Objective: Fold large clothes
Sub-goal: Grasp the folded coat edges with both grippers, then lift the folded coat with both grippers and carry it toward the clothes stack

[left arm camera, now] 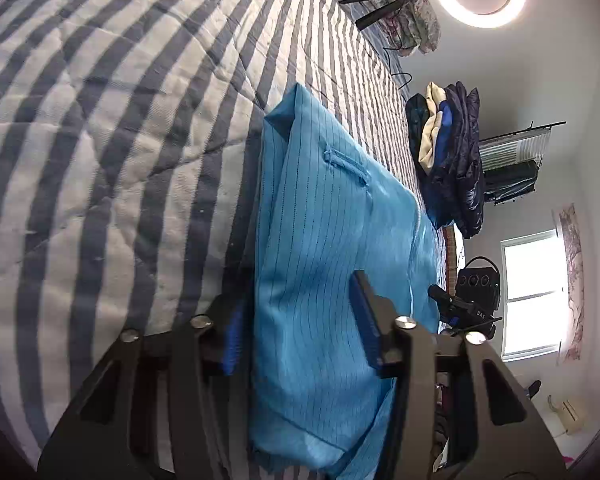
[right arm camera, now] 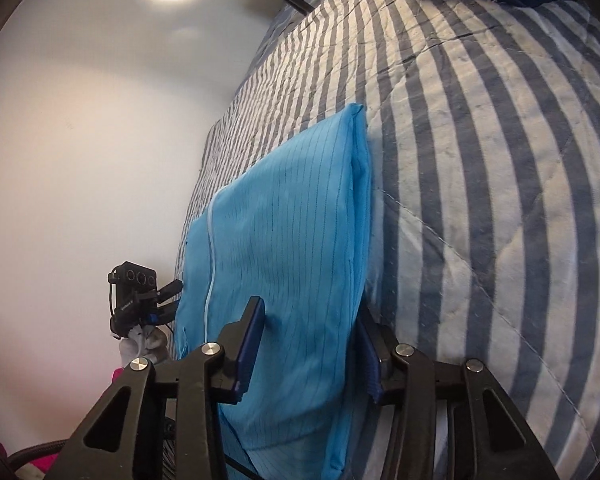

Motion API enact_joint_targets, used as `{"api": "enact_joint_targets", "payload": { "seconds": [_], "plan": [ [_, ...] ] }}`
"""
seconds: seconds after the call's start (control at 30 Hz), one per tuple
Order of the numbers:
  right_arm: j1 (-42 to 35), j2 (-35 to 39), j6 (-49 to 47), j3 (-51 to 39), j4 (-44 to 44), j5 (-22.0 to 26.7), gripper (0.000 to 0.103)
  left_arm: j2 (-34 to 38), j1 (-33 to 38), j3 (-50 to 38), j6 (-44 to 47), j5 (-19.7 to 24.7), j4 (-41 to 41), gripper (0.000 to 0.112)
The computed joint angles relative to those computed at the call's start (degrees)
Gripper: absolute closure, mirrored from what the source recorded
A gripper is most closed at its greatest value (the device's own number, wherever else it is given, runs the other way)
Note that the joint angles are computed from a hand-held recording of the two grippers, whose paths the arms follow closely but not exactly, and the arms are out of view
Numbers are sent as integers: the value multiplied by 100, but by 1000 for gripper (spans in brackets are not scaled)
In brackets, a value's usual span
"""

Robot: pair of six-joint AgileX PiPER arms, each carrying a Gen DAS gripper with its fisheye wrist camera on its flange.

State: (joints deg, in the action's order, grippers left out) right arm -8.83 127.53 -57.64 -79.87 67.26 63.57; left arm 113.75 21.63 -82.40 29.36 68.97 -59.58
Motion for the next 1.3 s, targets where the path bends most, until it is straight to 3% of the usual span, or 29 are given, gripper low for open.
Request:
{"api": "enact_joint_targets", "payload": {
  "seconds": [0.17, 0.37, 0.53, 0.63, 0.73, 0.9, 1.3],
  "plan": [
    [213, -291, 107, 244, -96, -380, 69, -151, -292, -28, -144, -411, 313, 84],
    [861, -1421, 427, 945, -960, -1637, 91, -931, -863, 225, -353, -1231, 1383, 103],
    [1913, -2485, 1840, 1532, -2839, -3129, 97, -1597, -1518, 445, -642, -1871, 2461, 107],
    [2501, -2890, 3189, 1709, -4376, -3558, 98, -1861, -1641, 614, -859, -2055, 2618, 108],
    [2857, -3183, 4192, 1827, -5542, -3675, 98, -2077, -1671, 757, -925, -2144, 2546, 109],
    [3137, -3567, 4989, 1954, -6531, -3617, 99, -2528, -1767, 962, -1011, -2196, 2696, 109],
    [2930, -4190, 4966, 1757, -6860, -3325, 99, -2538, -1970, 166, -1274, -1938, 2534, 109]
  ]
}}
